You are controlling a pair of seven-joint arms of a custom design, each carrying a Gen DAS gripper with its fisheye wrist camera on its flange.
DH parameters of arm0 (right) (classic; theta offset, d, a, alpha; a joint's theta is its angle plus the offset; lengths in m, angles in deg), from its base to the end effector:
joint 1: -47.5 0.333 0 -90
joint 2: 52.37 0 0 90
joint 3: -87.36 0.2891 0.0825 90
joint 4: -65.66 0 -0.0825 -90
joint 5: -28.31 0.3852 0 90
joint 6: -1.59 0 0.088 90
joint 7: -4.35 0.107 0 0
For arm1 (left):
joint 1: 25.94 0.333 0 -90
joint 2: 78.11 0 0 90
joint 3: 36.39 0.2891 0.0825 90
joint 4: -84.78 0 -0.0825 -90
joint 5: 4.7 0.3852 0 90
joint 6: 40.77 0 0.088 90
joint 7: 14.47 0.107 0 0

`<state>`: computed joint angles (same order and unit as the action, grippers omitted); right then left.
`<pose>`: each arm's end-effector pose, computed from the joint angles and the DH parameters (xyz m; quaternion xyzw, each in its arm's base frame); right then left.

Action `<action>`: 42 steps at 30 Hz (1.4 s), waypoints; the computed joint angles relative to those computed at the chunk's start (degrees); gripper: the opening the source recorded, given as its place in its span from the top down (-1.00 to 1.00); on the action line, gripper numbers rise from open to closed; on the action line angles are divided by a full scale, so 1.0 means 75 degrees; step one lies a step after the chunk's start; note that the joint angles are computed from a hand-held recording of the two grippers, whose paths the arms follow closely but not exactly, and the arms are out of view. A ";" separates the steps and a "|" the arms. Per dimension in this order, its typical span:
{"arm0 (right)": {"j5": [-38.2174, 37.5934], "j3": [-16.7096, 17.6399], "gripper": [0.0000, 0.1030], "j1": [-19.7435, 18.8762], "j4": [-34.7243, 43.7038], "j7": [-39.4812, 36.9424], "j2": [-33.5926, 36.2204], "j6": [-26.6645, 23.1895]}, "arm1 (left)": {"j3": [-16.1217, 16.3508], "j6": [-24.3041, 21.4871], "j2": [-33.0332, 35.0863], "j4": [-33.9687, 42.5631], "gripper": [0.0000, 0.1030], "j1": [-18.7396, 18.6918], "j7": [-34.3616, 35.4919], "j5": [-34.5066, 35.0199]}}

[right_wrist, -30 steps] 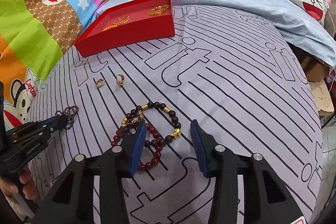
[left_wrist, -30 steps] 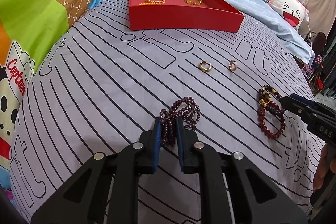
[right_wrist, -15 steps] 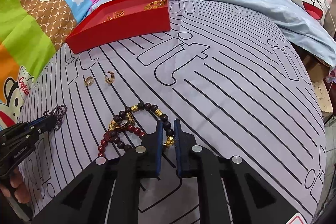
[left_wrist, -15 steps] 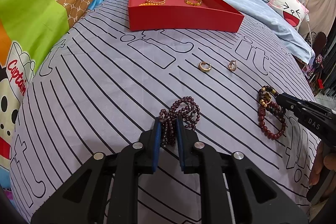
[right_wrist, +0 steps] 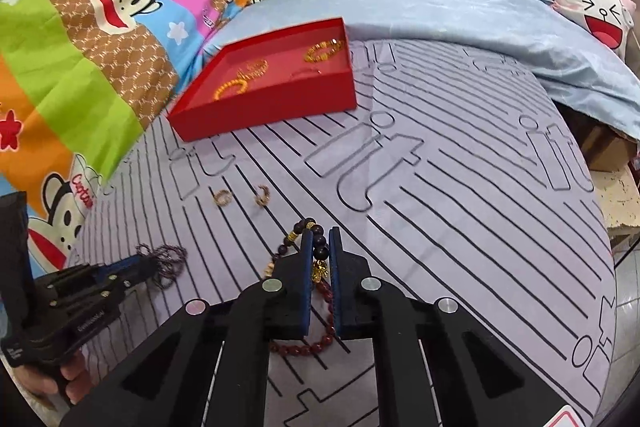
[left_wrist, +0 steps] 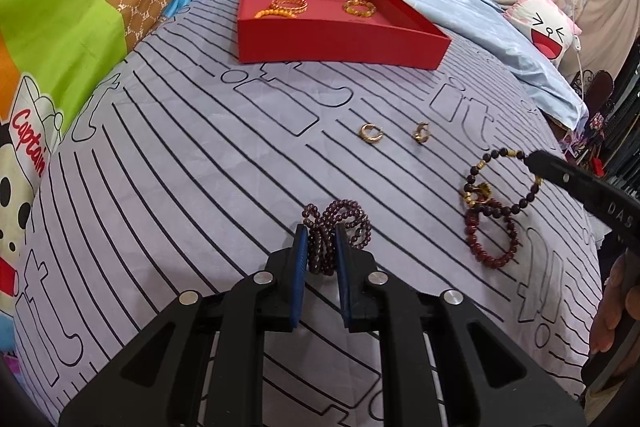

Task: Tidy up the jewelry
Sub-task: 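Grasp the garnet bead strand with the left tool while the right grasps the black bead bracelet, then carry both bead bracelets into the red box and open both tools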

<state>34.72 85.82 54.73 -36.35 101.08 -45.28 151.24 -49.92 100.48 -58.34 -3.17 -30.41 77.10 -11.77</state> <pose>0.6419 0.0623 0.5374 -0.6314 0.6927 -0.1843 0.2959 0.6712 -0.1937 0.5035 -0.5916 0.7469 -0.2851 0.1048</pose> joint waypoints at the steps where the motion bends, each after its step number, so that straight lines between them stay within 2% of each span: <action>1: 0.0018 0.0012 0.85 0.0004 0.0034 -0.0037 -0.0007 0.0018 | -0.0016 -0.0014 -0.0009 0.0024 0.74 0.0007 0.0025 -0.0024; 5: 0.0109 0.0041 0.85 0.0012 0.0154 -0.0168 -0.0029 0.0062 | -0.0095 0.0013 -0.0073 0.0080 0.89 0.0068 0.0212 -0.0244; 13: 0.0165 0.0047 0.85 0.0031 0.0314 -0.0274 -0.0010 0.0081 | -0.0116 -0.0064 -0.0052 0.0238 0.85 0.0047 0.0417 -0.0446; 15: 0.0182 0.0050 0.85 0.0037 0.0287 -0.0271 -0.0023 0.0070 | -0.0089 -0.0147 -0.0025 0.0219 0.61 0.0031 0.0374 -0.0414; 16: 0.0203 0.0052 0.85 0.0037 0.0272 -0.0274 -0.0028 0.0061 | -0.0047 -0.0166 -0.0020 0.0186 0.39 -0.0010 0.0279 -0.0324; 17: 0.0231 0.0055 0.85 0.0033 0.0249 -0.0288 -0.0043 0.0057 | -0.0037 -0.0135 -0.0028 0.0121 0.27 -0.0025 0.0246 -0.0288; 20: 0.0287 0.0063 0.85 0.0032 0.0173 -0.0312 -0.0084 0.0046 | -0.0059 0.0003 -0.0046 -0.0031 0.03 -0.0043 0.0341 -0.0222; 23: 0.0349 0.0075 0.85 0.0036 0.0166 -0.0322 -0.0076 0.0034 | -0.0015 0.0098 0.0079 0.0006 0.02 -0.0152 0.0303 0.0074; 25: 0.0390 0.0082 0.85 0.0039 0.0166 -0.0336 -0.0069 0.0033 | 0.0026 0.0125 0.0176 0.0076 0.04 -0.0205 0.0155 0.0232; 28: 0.0409 0.0086 0.85 0.0048 0.0199 -0.0352 -0.0041 0.0008 | 0.0017 0.0189 0.0336 0.0184 0.20 -0.0232 0.0102 0.0361; 34: 0.0501 0.0096 0.85 0.0051 0.0202 -0.0401 -0.0031 -0.0019 | -0.0230 0.0237 0.0424 0.0250 0.87 -0.0018 0.0494 0.0011; 42: 0.0612 0.0109 0.85 0.0056 0.0226 -0.0470 -0.0052 0.0018 | -0.0291 0.0116 0.0240 0.0181 0.88 0.0085 0.0725 -0.0497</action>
